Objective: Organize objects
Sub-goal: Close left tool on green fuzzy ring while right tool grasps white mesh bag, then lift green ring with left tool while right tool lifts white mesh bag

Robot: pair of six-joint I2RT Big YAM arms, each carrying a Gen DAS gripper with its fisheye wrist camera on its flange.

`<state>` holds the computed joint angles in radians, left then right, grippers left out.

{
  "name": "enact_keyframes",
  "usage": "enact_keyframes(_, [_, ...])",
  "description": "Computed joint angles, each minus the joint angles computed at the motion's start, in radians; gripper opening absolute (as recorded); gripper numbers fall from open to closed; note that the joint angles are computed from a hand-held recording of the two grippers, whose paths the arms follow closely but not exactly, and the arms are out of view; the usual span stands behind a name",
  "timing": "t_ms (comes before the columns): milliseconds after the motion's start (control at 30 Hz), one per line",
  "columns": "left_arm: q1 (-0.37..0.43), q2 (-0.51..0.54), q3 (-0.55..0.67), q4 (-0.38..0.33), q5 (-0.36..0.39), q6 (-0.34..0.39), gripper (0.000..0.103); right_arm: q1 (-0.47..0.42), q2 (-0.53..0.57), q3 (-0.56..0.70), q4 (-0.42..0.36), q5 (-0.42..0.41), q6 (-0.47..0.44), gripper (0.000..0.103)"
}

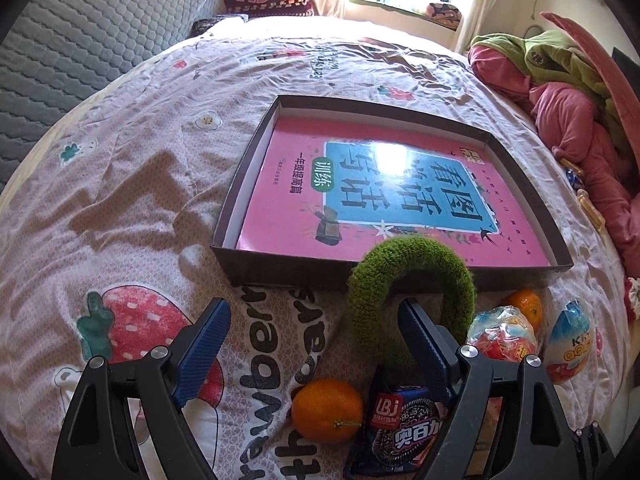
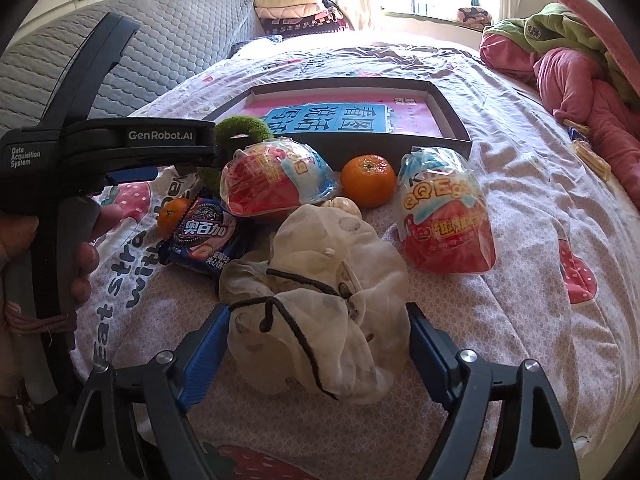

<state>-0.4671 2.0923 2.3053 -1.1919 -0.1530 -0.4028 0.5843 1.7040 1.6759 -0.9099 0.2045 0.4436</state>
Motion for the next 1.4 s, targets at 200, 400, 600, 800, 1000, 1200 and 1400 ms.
enact_keyframes(200, [0.003,0.022,0.027,-0.019,0.053,-0.005,0.060,0.003,0.002,-0.001,0.010,0.002,-0.015,0.067])
enact_keyframes(400, [0.005,0.041,0.053,-0.026,0.115,-0.004,0.024,0.007,-0.005,-0.008,0.023,0.009,-0.028,0.046])
enact_keyframes(600, [0.003,0.031,0.038,-0.002,0.143,-0.001,0.013,0.008,-0.013,-0.020,0.040,0.012,-0.032,0.027])
enact_keyframes(800, [-0.002,-0.015,-0.018,0.063,0.148,0.001,0.012,0.007,-0.034,-0.038,0.071,0.032,-0.038,0.021])
enact_keyframes(1000, [-0.002,-0.063,-0.067,0.109,0.154,-0.007,0.012,0.008,-0.058,-0.057,0.104,0.047,-0.048,0.021])
enact_keyframes(1200, [-0.008,-0.108,-0.111,0.142,0.139,0.001,0.012,0.010,-0.079,-0.069,0.134,0.067,-0.054,0.021])
enact_keyframes(1400, [-0.009,-0.152,-0.150,0.162,0.130,0.005,0.012,0.015,-0.094,-0.074,0.142,0.086,-0.057,0.021])
